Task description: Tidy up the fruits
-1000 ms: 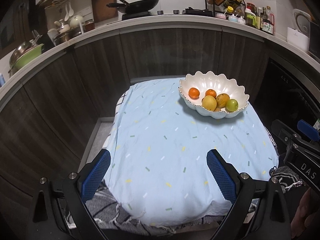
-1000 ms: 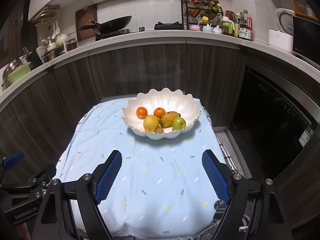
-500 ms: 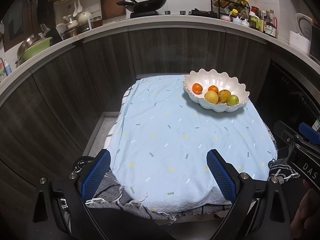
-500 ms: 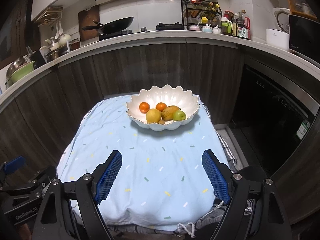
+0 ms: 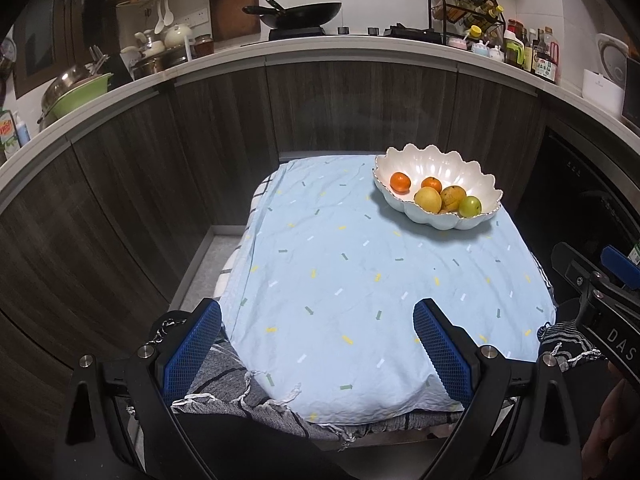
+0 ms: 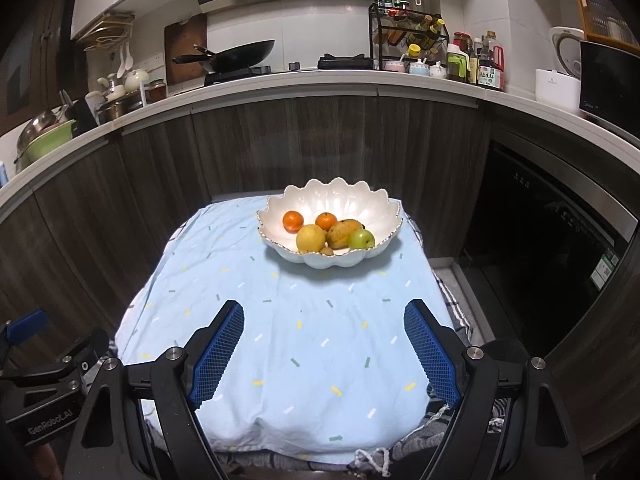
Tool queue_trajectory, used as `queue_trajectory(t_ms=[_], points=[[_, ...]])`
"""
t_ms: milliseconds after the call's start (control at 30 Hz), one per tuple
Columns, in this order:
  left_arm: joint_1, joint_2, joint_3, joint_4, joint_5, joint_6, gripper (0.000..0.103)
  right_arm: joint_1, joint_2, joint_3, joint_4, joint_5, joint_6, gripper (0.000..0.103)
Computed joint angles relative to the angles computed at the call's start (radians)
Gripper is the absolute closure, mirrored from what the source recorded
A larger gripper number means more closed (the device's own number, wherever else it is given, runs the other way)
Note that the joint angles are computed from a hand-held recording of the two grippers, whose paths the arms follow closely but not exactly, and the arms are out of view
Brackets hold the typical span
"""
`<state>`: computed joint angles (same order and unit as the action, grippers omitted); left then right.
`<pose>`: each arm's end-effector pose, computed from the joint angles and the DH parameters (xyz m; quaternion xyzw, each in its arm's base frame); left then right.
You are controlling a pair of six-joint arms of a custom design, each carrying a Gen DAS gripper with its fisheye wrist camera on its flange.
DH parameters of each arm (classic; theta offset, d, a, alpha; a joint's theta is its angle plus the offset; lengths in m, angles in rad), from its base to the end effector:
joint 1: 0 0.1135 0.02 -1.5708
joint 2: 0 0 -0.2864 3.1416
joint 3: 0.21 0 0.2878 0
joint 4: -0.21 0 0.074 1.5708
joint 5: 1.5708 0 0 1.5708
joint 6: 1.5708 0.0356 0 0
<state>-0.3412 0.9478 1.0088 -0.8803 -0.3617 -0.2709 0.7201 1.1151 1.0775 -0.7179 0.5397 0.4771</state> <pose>0.1959 -0.0562 0.3447 -0.0338 0.9168 0.0508 0.3946 0.2027 0.1535 0.3484 -0.0023 0.8911 0.0131 0.4536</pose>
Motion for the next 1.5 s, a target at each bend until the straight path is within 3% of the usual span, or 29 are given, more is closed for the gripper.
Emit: queue_trajectory(t_ms=[1500], points=[[-0.002,-0.017,0.0,0.003,0.002,0.007,0.006,0.003,0.0,-0.001,0.0,-0.001,0.008,0.02]])
